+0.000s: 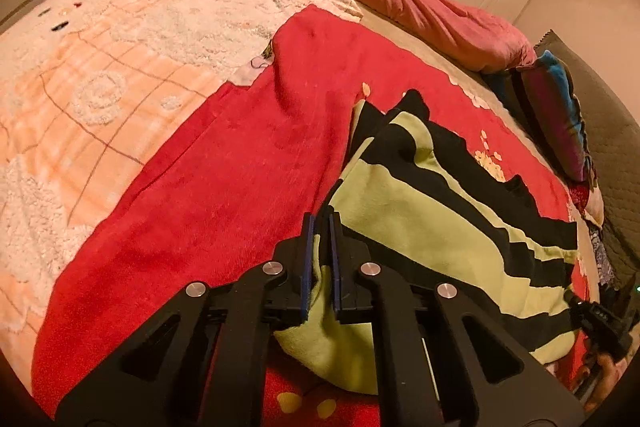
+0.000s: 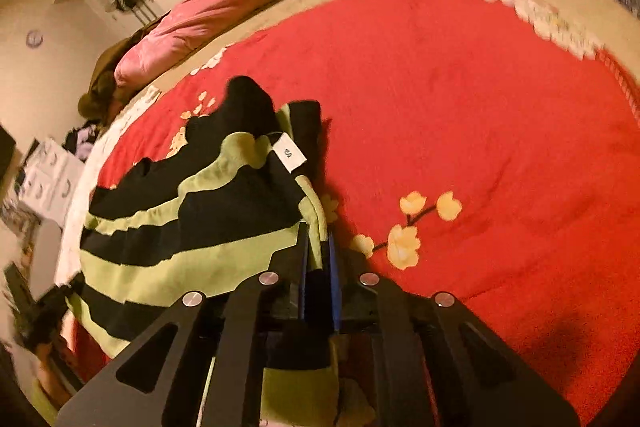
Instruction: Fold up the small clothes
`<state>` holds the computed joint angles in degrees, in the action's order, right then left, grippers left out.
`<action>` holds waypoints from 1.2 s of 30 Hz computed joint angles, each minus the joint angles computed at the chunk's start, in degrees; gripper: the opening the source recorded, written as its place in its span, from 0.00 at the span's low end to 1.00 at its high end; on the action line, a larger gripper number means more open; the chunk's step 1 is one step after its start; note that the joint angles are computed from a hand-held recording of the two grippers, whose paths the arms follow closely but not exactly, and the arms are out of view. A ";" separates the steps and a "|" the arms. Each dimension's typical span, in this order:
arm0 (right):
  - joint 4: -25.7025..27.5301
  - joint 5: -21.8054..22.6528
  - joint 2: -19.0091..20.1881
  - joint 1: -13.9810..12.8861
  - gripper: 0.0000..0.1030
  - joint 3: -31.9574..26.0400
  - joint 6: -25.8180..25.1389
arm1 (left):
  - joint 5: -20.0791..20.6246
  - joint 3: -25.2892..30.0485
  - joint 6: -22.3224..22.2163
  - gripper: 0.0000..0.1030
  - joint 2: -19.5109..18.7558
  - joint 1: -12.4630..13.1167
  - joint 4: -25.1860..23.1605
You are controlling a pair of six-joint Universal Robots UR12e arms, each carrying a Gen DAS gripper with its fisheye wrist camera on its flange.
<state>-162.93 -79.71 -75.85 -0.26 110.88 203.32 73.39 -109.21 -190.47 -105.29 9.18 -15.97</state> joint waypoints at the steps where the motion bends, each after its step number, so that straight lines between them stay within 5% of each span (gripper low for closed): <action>1: -0.02 -0.95 -0.17 0.33 0.16 0.01 -0.55 | 0.45 -0.05 0.34 0.02 0.13 -0.16 0.13; 5: -0.92 -2.80 -1.78 0.76 0.38 0.88 -2.59 | 2.18 0.03 1.79 0.02 0.48 -0.78 0.77; 18: -2.94 -6.39 -3.05 5.97 0.53 1.07 -17.59 | 4.54 -0.63 4.68 0.02 1.60 -1.48 1.57; 24: 12.59 -7.55 -0.80 5.87 0.53 -2.06 -13.04 | 6.72 -0.33 5.49 0.03 1.63 -1.72 -1.80; 31: 10.12 -5.15 -1.72 5.08 0.54 -1.07 -11.46 | 6.76 -0.55 5.35 0.05 1.92 -1.73 -1.86; 36: 4.98 -5.66 -3.10 5.58 0.72 0.14 -11.45 | 6.79 -0.84 5.42 0.05 2.29 -1.72 -1.65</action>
<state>-157.95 -85.37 -78.95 5.32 111.01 191.87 80.17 -110.05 -185.04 -103.00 7.46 -17.61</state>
